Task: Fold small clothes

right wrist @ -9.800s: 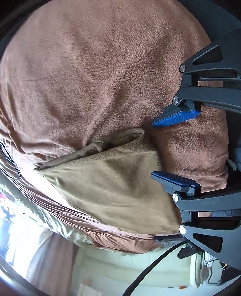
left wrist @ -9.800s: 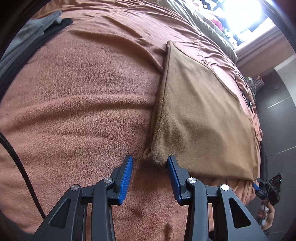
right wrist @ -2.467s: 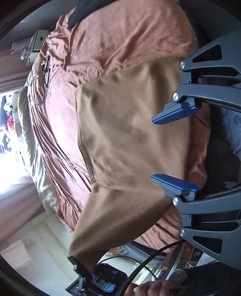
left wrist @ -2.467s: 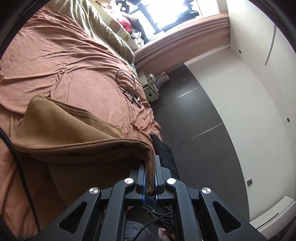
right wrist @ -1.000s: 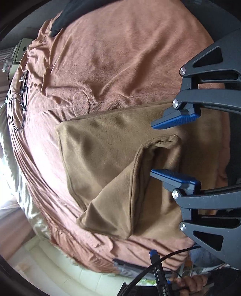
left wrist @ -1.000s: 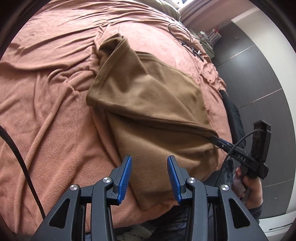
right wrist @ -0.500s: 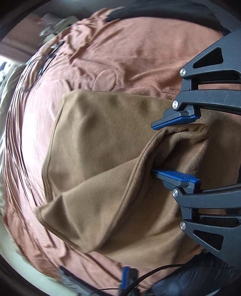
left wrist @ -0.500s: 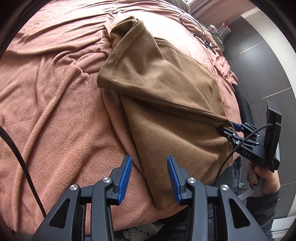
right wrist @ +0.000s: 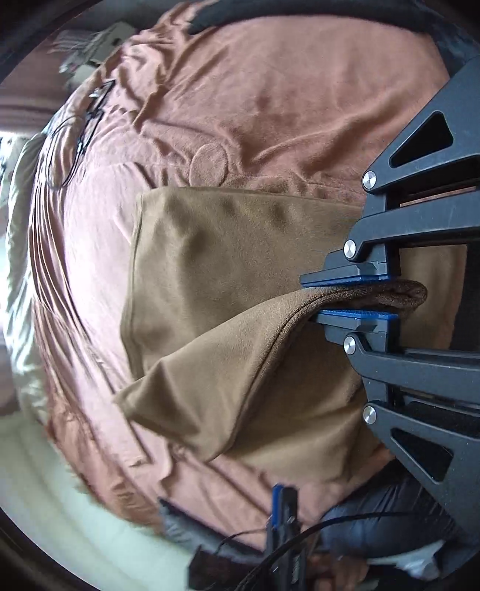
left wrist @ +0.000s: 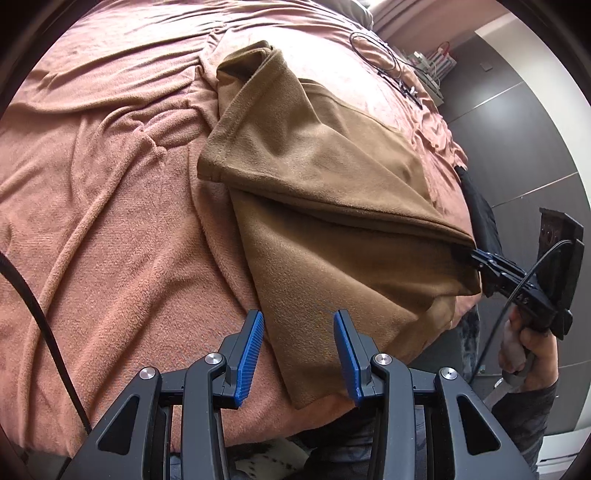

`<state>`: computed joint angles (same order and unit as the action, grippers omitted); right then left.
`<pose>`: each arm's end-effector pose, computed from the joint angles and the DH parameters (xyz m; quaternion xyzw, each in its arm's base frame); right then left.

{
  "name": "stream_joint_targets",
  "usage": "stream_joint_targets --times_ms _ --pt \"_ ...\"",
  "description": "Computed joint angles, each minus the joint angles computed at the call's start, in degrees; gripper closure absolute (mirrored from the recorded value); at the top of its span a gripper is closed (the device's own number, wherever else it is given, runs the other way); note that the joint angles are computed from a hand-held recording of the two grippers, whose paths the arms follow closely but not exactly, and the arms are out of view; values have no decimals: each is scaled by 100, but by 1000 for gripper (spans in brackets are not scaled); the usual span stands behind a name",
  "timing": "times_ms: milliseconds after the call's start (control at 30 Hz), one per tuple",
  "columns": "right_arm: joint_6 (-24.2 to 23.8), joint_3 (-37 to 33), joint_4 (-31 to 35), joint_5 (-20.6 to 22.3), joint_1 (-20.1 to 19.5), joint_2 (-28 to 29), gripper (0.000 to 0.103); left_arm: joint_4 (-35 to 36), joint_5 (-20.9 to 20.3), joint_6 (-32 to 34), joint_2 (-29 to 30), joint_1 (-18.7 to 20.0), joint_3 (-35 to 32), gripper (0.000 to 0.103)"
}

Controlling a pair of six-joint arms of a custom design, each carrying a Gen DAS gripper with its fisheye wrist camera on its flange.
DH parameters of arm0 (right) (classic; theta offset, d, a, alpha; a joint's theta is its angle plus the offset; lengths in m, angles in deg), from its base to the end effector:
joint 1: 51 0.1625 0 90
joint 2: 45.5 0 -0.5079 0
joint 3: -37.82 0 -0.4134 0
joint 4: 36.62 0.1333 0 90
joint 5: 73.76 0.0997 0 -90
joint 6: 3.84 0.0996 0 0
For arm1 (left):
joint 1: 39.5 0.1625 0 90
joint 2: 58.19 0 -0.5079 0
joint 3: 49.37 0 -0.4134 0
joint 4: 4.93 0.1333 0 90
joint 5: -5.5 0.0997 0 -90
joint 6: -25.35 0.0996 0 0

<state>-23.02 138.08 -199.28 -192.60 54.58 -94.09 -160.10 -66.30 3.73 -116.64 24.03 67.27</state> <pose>0.2746 -0.6674 0.1734 0.2412 -0.9224 0.1686 0.2503 -0.1176 -0.6051 0.1622 0.0321 0.9851 -0.1192 0.1197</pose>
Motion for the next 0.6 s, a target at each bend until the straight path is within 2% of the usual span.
stream_joint_targets --times_ms 200,600 --pt "533 451 -68 936 -367 -485 96 45 149 88 89 -123 -35 62" --pt "1147 1090 -520 2061 -1279 -834 96 527 410 143 437 -76 -217 62"
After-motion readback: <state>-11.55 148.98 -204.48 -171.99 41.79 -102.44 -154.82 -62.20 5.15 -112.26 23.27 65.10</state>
